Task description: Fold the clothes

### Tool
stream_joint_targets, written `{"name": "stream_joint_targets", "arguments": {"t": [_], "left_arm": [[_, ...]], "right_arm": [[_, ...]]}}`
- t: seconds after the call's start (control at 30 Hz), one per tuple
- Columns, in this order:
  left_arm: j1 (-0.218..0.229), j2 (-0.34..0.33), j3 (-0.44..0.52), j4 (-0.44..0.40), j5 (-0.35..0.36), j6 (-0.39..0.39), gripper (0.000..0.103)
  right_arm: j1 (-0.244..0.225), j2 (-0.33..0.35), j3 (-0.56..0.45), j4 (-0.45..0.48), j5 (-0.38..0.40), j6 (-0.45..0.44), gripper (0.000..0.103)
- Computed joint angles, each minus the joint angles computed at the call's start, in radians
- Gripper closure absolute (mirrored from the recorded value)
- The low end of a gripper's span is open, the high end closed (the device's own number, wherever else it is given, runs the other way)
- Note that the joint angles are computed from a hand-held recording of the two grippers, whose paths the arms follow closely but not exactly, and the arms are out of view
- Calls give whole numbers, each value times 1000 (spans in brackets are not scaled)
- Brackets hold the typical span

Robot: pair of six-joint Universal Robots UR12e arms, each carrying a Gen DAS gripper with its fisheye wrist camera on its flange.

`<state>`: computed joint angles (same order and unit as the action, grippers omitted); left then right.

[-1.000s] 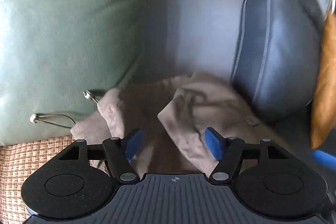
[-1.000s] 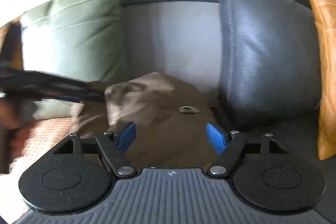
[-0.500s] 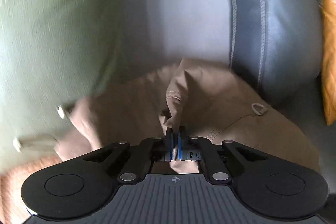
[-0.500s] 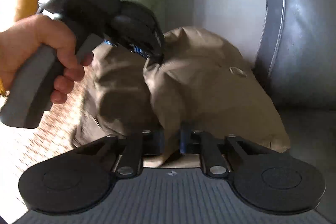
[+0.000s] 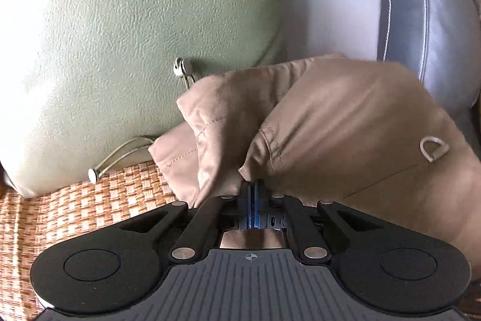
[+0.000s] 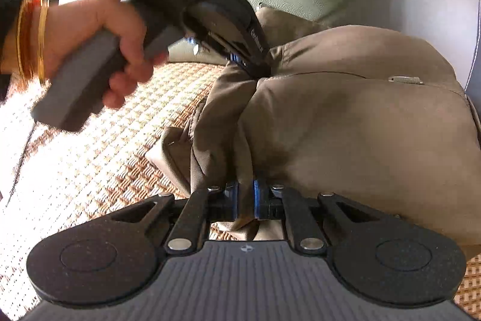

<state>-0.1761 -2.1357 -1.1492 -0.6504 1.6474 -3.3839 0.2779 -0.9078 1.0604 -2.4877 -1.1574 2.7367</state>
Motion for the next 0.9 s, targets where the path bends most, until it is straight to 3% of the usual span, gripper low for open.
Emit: {"name": "stream_joint_targets", "arguments": {"t": [0.03, 0.07, 0.13, 0.17, 0.2, 0.23, 0.27, 0.3, 0.37, 0.47, 0.53, 0.6, 0.7, 0.77, 0.9], "left_arm": [[-1, -2, 7, -5, 5, 0, 99], [-1, -1, 10, -8, 8, 4, 96], [3, 7, 8, -6, 11, 7, 71], [6, 13, 2, 0, 15, 9, 69], [10, 21, -5, 5, 11, 11, 68], [12, 28, -10, 1, 20, 13, 55], [9, 34, -12, -5, 54, 16, 51], [4, 40, -15, -5, 97, 20, 49], [6, 62, -41, 32, 101, 15, 49], [22, 88, -53, 63, -43, 1, 61], [27, 104, -51, 17, -156, 72, 60], [17, 113, -51, -49, -217, 180, 59], [-3, 124, -80, -100, -196, 269, 69], [-4, 120, -102, -84, -174, 233, 69], [-15, 118, -117, -36, -139, 197, 67]], "right_arm": [[-2, 4, -6, 0, 8, 8, 91], [-5, 5, -5, -10, 17, 9, 91], [-9, -1, 2, -15, 46, 5, 85], [-16, -6, 6, -21, 71, 18, 78], [-24, -11, 11, -28, 97, 33, 70], [-32, -16, 15, -36, 122, 48, 65], [-41, -27, 32, -69, 145, 70, 48], [-50, -37, 50, -104, 166, 92, 38], [-70, -60, 87, -173, 213, 143, 39], [-89, -85, 122, -235, 177, 204, 41], [-97, -90, 121, -225, 118, 215, 45], [-93, -81, 102, -190, 46, 228, 57], [-79, -78, 109, -214, -30, 177, 58], [-67, -70, 104, -220, -80, 132, 58], [-60, -61, 86, -208, -96, 119, 58]]}}
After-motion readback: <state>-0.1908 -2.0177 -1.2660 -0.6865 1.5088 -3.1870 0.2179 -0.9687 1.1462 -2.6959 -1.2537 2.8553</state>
